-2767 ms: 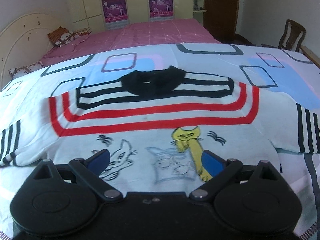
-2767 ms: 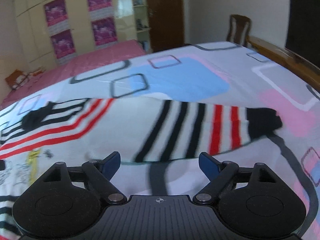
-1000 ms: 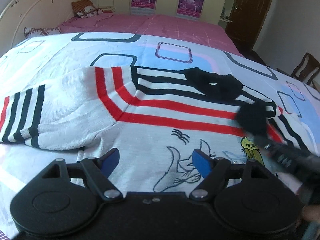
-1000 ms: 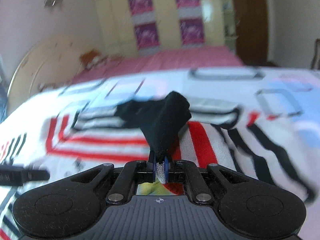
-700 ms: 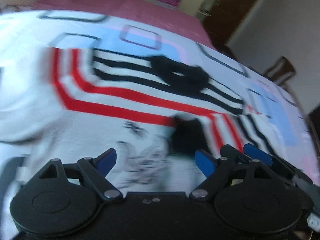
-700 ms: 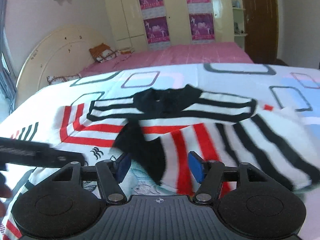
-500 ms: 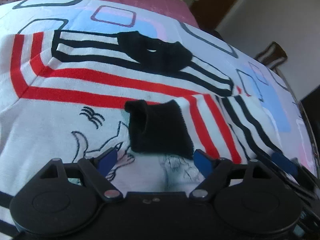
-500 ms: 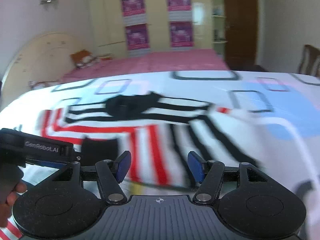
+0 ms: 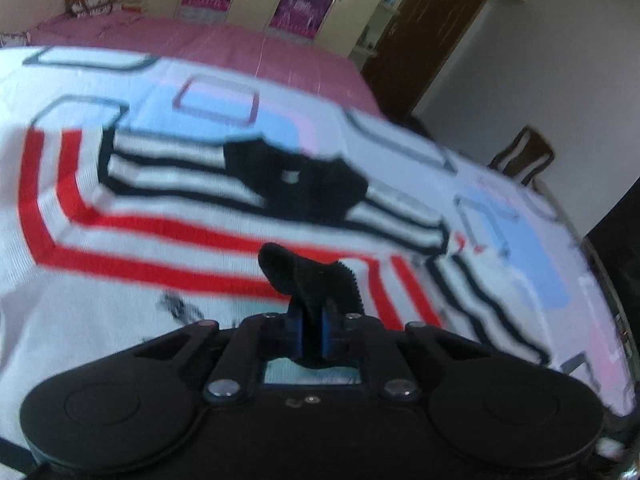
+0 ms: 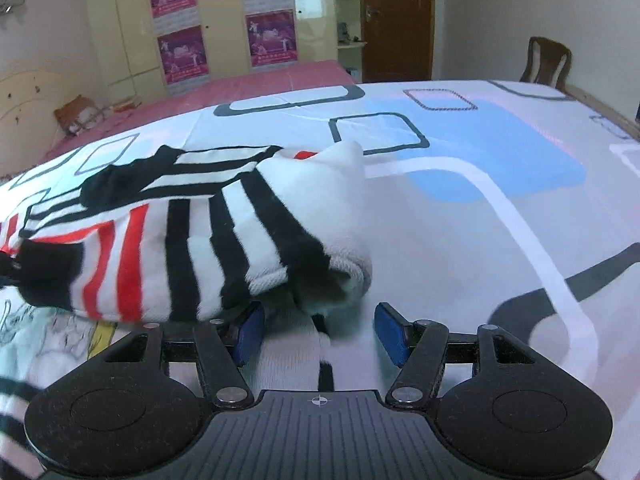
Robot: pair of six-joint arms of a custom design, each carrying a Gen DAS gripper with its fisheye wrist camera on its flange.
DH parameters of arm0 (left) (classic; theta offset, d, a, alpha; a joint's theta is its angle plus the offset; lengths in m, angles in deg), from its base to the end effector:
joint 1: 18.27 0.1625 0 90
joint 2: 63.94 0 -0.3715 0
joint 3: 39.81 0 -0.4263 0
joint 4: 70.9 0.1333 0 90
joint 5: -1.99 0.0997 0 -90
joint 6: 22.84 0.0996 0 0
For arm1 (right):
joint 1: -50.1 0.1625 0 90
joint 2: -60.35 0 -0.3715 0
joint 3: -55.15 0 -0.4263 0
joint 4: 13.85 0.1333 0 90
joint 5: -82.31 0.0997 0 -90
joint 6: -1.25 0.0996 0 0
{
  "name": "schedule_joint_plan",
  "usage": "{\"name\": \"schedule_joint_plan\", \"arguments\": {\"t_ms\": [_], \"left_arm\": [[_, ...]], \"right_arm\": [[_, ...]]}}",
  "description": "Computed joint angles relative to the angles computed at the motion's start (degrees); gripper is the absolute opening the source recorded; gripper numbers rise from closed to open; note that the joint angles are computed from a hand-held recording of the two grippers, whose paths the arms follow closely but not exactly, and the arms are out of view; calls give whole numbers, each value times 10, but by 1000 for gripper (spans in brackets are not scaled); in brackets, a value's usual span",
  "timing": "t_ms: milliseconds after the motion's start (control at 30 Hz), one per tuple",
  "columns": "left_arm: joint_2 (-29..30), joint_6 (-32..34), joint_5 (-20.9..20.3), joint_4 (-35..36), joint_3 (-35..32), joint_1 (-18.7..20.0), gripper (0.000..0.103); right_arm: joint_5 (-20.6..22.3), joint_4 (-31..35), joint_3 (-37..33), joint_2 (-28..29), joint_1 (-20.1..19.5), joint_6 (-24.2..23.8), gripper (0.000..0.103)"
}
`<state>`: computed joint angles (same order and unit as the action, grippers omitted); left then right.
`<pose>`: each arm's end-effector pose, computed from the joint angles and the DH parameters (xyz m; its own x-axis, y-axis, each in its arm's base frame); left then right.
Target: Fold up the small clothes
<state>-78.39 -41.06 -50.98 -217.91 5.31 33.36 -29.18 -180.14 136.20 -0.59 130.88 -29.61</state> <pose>-0.3767 -0.7872 0.0107 -0.9260 0.0520 -0.3739 0.2808 0.7568 -0.5902 -0.0187 -0.7195 0.3719 -0.7923 0.1041 0.6012 -0.3695 0.7022 -0.6086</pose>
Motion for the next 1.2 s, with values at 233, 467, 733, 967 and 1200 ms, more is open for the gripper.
{"name": "schedule_joint_plan", "arguments": {"t_ms": [233, 467, 733, 967, 1200], "left_arm": [[-39, 30, 64, -44, 35, 6, 8], [-37, -7, 89, 23, 51, 24, 8], [-47, 61, 160, -60, 81, -1, 34], [-1, 106, 111, -32, 12, -1, 39], [32, 94, 117, 16, -28, 11, 40]], "right_arm": [[-3, 8, -23, 18, 5, 2, 17], [-10, -2, -2, 6, 1, 14, 15], [27, 48, 24, -53, 2, 7, 38], [54, 83, -95, 24, 1, 30, 58], [54, 169, -302, 163, -2, 42, 58]]}}
